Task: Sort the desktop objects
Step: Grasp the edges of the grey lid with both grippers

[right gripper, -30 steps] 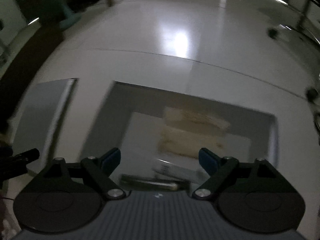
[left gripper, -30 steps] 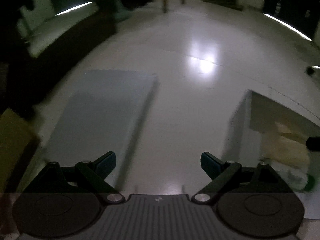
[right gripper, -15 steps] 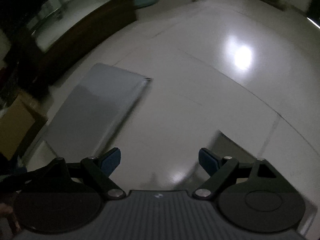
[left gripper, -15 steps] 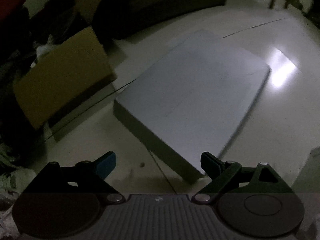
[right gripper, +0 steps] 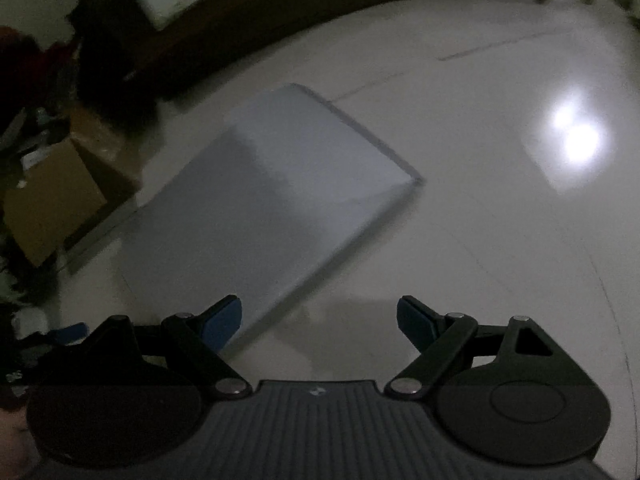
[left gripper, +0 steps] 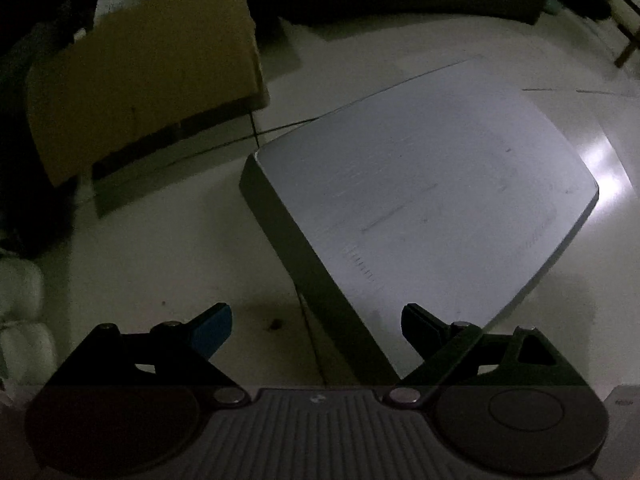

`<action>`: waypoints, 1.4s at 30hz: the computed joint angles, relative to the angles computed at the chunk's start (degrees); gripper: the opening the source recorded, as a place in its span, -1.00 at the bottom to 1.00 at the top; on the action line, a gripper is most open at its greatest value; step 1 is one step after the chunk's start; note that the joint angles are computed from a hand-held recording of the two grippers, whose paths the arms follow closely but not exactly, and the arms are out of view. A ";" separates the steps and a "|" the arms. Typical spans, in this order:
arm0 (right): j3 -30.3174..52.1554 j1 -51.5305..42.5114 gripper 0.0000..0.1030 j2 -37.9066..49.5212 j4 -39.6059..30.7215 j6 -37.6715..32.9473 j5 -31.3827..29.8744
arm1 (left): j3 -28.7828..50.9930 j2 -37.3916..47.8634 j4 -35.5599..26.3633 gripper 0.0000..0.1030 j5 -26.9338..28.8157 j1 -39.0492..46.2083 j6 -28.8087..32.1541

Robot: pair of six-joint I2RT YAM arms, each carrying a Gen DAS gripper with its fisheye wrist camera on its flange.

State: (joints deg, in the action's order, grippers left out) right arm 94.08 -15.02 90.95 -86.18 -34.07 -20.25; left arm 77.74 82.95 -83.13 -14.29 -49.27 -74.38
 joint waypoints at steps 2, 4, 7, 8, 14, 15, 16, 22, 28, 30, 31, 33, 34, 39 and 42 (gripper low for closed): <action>1.46 1.39 0.70 4.19 1.66 -4.42 -1.16 | -0.82 -0.30 1.26 0.79 0.55 1.03 -0.87; 3.47 3.13 0.70 8.04 3.23 -9.07 -1.01 | -1.93 -0.64 2.47 0.79 1.59 2.55 -1.00; 8.56 5.39 0.70 14.85 3.86 -13.76 -0.82 | -3.56 -1.12 3.97 0.79 2.75 4.46 -1.13; 10.62 6.11 0.70 17.25 3.78 -14.48 -0.41 | -3.99 -1.17 4.47 0.81 2.86 4.91 -0.97; 19.17 10.71 0.68 27.68 5.79 -16.49 3.35 | -7.01 -2.72 8.41 0.81 2.47 6.55 0.60; 19.72 11.15 0.68 28.40 6.14 -16.98 3.99 | -7.75 -3.09 9.19 0.81 2.56 7.08 0.77; 20.80 11.67 0.68 29.43 6.37 -17.53 4.45 | -8.46 -3.42 9.83 0.81 2.75 7.58 0.89; 29.13 14.90 0.68 37.46 5.76 -18.14 8.45 | -13.12 -5.20 12.88 0.83 3.50 10.10 -0.27; 31.25 15.53 0.70 41.71 11.70 -15.69 10.53 | -16.99 -6.46 16.56 0.88 2.91 12.27 -0.60; 33.08 15.74 0.71 43.68 11.61 -16.52 10.87 | -18.05 -6.75 17.98 0.88 3.13 13.23 -0.44; 33.55 15.91 0.71 44.42 12.06 -16.88 11.31 | -18.57 -6.89 18.69 0.88 3.25 13.72 -0.35; 37.08 15.80 0.71 47.06 10.94 -17.02 11.37 | -19.48 -7.07 20.00 0.88 3.44 14.33 -0.65; 38.91 15.63 0.71 48.38 10.38 -16.53 10.84 | -19.78 -7.03 20.63 0.88 3.77 14.67 -0.56; 51.27 15.29 0.77 56.48 4.04 -15.36 9.93 | -20.91 -7.06 22.63 0.89 4.33 15.69 -1.52; 55.39 15.51 0.78 59.38 1.84 -15.50 10.14 | -21.22 -6.77 22.92 0.89 4.39 16.06 -1.20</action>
